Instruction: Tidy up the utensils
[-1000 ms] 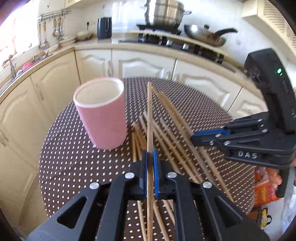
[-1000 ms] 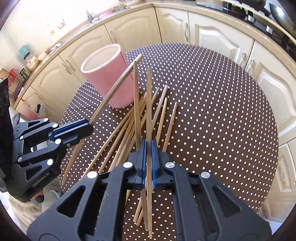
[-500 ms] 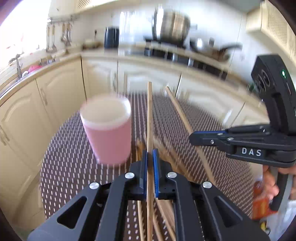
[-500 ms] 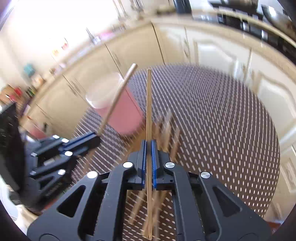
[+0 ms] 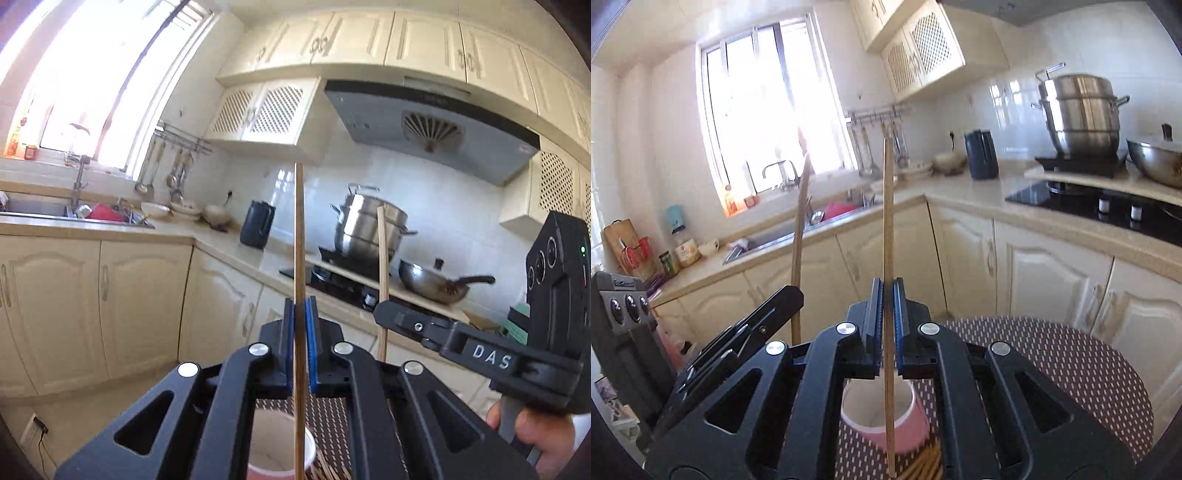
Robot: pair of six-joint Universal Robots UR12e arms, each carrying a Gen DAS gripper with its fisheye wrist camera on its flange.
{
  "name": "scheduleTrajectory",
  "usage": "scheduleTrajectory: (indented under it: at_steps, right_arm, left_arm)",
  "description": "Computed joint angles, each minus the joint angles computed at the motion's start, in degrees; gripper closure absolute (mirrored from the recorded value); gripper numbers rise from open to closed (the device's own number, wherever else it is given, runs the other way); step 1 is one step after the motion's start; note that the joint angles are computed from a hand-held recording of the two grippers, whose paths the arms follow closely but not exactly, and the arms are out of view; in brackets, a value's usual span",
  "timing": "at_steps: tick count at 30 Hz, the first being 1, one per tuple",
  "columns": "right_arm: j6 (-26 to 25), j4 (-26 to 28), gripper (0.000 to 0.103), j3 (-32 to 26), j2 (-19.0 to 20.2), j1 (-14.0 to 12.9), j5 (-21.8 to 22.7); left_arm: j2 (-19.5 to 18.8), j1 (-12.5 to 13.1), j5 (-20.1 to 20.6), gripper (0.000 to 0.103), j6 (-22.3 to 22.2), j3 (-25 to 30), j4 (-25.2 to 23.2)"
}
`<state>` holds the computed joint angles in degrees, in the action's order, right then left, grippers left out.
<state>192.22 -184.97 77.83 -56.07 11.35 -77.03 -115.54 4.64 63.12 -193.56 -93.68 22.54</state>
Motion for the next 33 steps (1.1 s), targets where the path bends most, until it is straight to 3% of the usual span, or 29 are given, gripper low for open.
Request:
scheduleTrajectory:
  at_steps: [7, 13, 24, 33]
  right_arm:
    - [2.6, -6.9, 0.097, -4.4, 4.1, 0.3, -1.0]
    - [0.1, -6.0, 0.097, -5.2, 5.3, 0.6, -0.4]
    - [-6.2, -5.4, 0.097, 2.1, 2.2, 1.2, -1.7]
    - [-7.1, -4.6, 0.097, 6.0, 0.7, 2.0, -5.0]
  left_arm:
    - [-4.6, -0.7, 3.2, 0.097, -4.5, 4.1, 6.0]
    - [-6.3, -0.8, 5.0, 0.097, -2.6, 4.3, 6.6]
    - [-3.0, -0.5, 3.5, 0.097, 5.5, -1.9, 2.2]
    - [0.9, 0.2, 2.9, 0.095, 11.7, -6.2, -6.0]
